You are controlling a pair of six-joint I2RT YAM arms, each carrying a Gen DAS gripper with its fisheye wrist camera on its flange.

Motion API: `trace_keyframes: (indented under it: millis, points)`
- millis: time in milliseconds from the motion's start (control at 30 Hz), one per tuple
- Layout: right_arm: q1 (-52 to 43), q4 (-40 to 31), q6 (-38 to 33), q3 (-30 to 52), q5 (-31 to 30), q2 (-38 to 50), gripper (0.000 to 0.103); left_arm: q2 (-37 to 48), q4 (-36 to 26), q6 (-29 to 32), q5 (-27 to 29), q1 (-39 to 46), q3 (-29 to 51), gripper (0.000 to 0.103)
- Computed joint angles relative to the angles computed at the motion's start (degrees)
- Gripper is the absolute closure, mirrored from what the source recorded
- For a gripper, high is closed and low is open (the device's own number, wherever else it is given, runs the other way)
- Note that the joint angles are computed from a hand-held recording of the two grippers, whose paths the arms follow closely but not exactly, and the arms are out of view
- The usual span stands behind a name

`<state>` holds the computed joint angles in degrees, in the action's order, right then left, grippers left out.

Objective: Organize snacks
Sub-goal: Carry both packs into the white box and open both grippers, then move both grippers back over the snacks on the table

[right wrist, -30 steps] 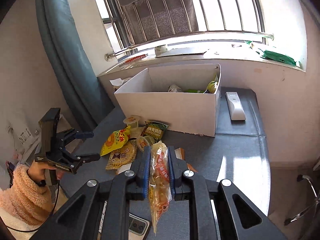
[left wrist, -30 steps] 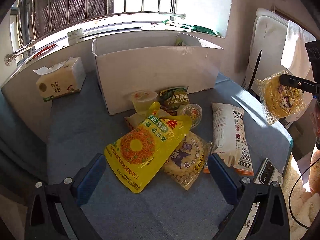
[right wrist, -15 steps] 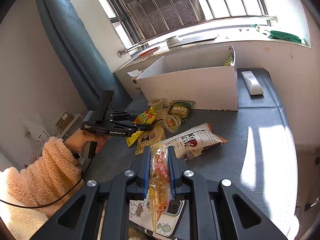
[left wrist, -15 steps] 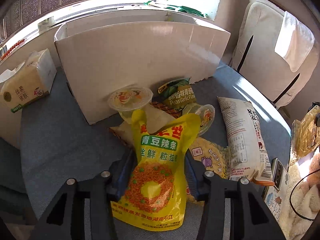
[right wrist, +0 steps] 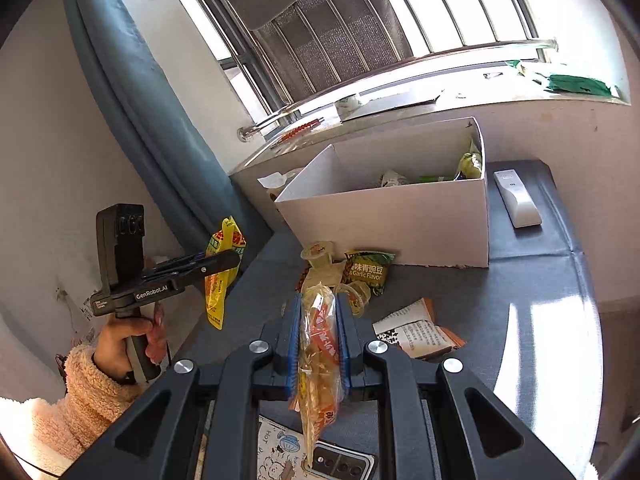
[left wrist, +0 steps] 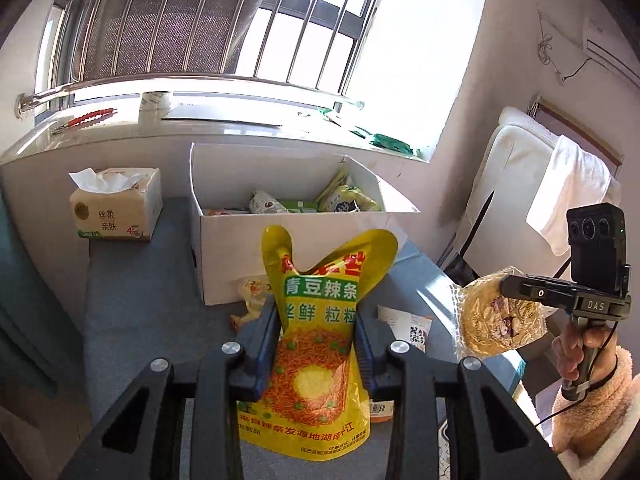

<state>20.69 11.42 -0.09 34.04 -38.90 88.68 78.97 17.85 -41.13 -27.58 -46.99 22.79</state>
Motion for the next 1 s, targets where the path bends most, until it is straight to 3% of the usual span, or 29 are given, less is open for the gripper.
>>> trace_keyframes:
  millis: [133,267,400,567,600,633,667,700,733,767,1000]
  points:
    - [2.06,-2.09,2.27,11.15,4.40,4.80,0.087,-0.23,-1.38,3.34,4.92,7.61,6.57,0.065]
    - [3.56,-3.60,4.91,24.22,7.60,11.10,0.087,5.39,-4.64,6.97,9.98,15.43,16.86,0.065]
    - [5.29,-12.66,6.57,42.51,11.56,22.88,0.087,14.98,-9.61,8.73,16.59,23.13,28.99,0.066]
    - [6.60,-23.17,3.79,59.57,17.90,34.81,0.086,26.16,-15.54,11.38,18.62,27.51,40.79,0.065]
    - [6.40,-24.60,3.88,61.99,17.75,36.62,0.086,27.77,-16.48,11.38,20.26,28.41,42.39,0.058]
    - [5.99,-25.13,4.17,63.66,17.03,38.07,0.086,29.23,-17.25,10.80,21.56,29.00,43.51,0.040]
    - [5.72,-25.39,4.45,64.88,16.62,39.05,0.083,30.19,-18.68,10.24,21.03,29.15,44.50,0.030]
    - [5.56,-26.49,4.71,66.43,17.21,40.04,0.073,30.61,-19.57,9.86,19.02,28.89,44.91,0.011]
    - [5.40,-27.31,5.28,67.40,18.24,40.60,0.033,30.24,-18.66,9.79,16.63,28.33,43.79,0.000]
    - [5.08,-27.04,5.80,67.39,18.03,40.68,0.000,29.45,-16.89,10.13,16.08,28.11,42.17,0.000]
    - [4.46,-22.91,4.92,59.10,18.36,35.20,0.000,23.66,-18.81,8.73,11.45,25.88,36.79,0.000]
